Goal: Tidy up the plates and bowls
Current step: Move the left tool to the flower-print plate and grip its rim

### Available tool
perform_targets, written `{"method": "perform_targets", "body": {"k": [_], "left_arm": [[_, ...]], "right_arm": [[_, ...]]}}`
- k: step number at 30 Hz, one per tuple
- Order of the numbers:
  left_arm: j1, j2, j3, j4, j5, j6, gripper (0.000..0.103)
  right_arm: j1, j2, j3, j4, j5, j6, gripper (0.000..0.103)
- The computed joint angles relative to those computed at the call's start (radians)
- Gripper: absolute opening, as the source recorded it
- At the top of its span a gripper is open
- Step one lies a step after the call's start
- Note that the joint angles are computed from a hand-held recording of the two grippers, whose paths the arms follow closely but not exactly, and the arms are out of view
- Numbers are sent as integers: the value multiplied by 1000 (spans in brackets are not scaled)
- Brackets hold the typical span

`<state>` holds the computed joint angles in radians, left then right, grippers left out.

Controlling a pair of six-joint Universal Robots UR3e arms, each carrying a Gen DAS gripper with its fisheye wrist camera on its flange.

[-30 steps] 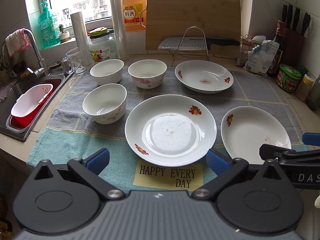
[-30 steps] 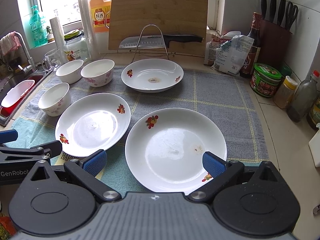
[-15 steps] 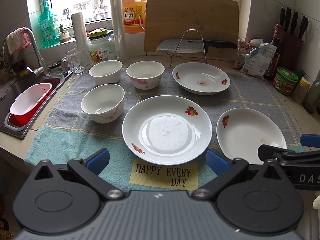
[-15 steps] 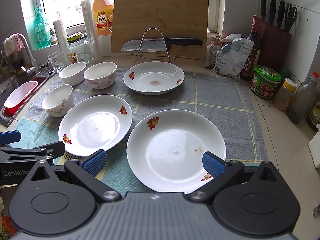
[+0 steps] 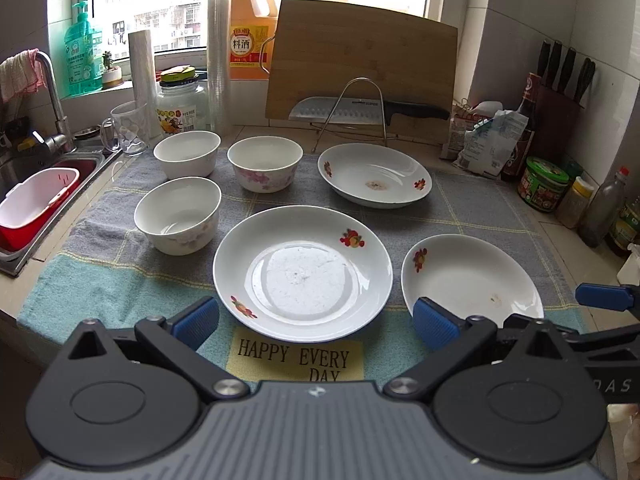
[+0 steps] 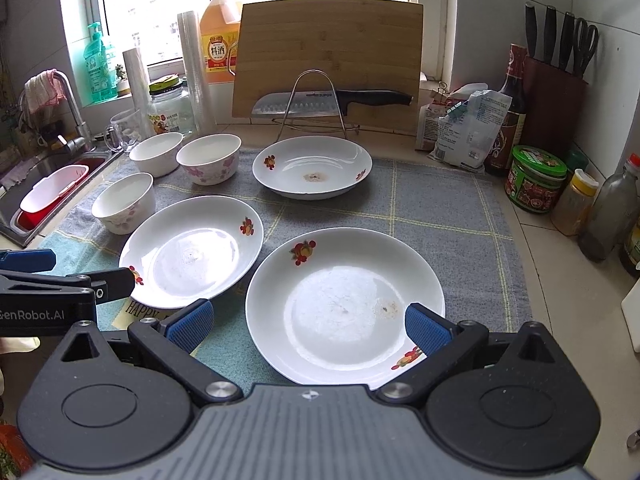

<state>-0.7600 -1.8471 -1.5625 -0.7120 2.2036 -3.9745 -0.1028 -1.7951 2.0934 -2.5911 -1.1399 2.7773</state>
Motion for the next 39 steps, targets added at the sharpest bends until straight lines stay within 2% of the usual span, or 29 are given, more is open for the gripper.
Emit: {"method": "perform_targets", "body": {"k": [5, 9, 15, 23, 29, 35, 39], "left_arm": [[17, 17, -54, 74, -39, -1, 102], [9, -1, -29, 38, -19, 1, 102], [8, -17, -19, 53, -29, 11, 102], [13, -66, 49, 28, -56, 50, 102], [54, -113, 92, 55, -116, 157, 102], [106, -190, 180, 84, -202, 312, 102], [144, -248, 259, 92, -293, 430, 102]], "right_arm": [[-79, -9, 71, -39, 58, -115, 103], [-117, 10, 119, -58, 51, -198, 103], [-151, 42, 209, -115, 51, -312, 103], [-146, 184, 218, -215, 49, -332, 103], [-129, 270, 195, -282, 59, -330, 103], [-114, 321, 172, -330, 60, -287, 103], [-106, 343, 165, -359, 57, -271, 103]]}}
